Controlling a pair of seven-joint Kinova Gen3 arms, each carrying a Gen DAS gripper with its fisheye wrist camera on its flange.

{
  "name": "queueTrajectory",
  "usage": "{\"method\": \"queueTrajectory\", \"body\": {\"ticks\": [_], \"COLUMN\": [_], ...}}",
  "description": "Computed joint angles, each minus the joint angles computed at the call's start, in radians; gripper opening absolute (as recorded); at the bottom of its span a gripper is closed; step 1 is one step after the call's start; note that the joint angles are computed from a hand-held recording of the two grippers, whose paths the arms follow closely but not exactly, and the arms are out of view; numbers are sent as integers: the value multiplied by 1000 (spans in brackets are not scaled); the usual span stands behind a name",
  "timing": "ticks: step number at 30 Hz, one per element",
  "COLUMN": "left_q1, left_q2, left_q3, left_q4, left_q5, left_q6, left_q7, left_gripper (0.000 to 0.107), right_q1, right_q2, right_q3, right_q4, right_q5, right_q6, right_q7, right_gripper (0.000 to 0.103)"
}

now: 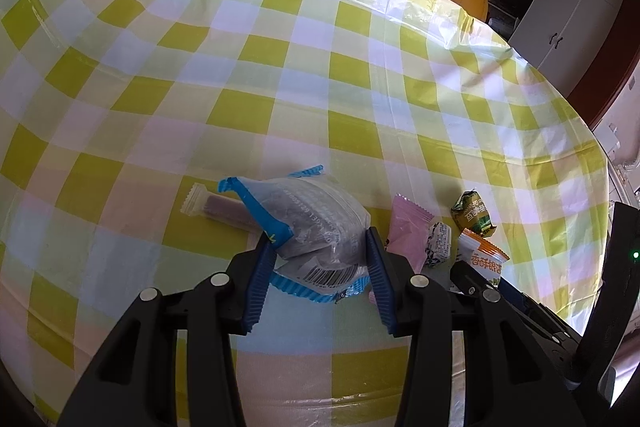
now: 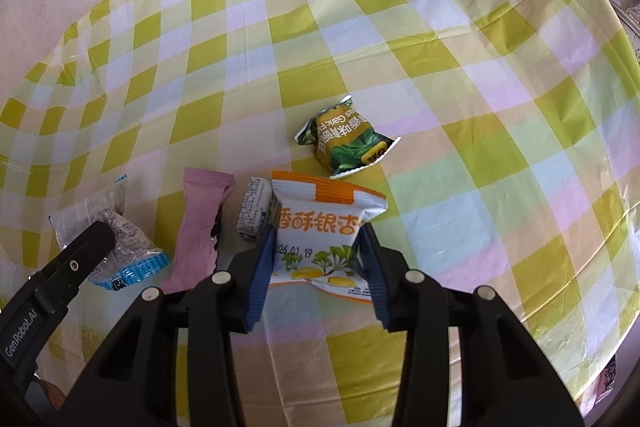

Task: Organize snacks
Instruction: 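Carry both bags over the white box and open both tools to drop them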

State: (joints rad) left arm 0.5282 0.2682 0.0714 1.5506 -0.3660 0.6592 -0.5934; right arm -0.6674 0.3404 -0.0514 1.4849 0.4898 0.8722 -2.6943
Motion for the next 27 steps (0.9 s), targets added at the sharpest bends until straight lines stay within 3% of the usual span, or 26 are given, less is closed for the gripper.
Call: {"method": "queueTrajectory", "body": {"ticks": [11, 18, 27], "left_q1": [22, 63, 94], "left_q2": [-21, -39, -6], "left_q3": [25, 44, 125], "left_q4": [13, -4, -79], "left_q5": [-13, -25, 101], "left_q6": [-24, -19, 5], "left_q7": [-8, -15, -186], "left_gripper": [43, 43, 43], "right_q1": [-18, 17, 97], "right_q2": [-104, -196, -335], "right_q3": [-25, -73, -143], "right_q4": [117, 218, 337], "right_q5": [99, 127, 127], "right_q6": [38, 52, 80], "right_q7": [-87, -135, -170], "right_gripper": [42, 42, 42]}}
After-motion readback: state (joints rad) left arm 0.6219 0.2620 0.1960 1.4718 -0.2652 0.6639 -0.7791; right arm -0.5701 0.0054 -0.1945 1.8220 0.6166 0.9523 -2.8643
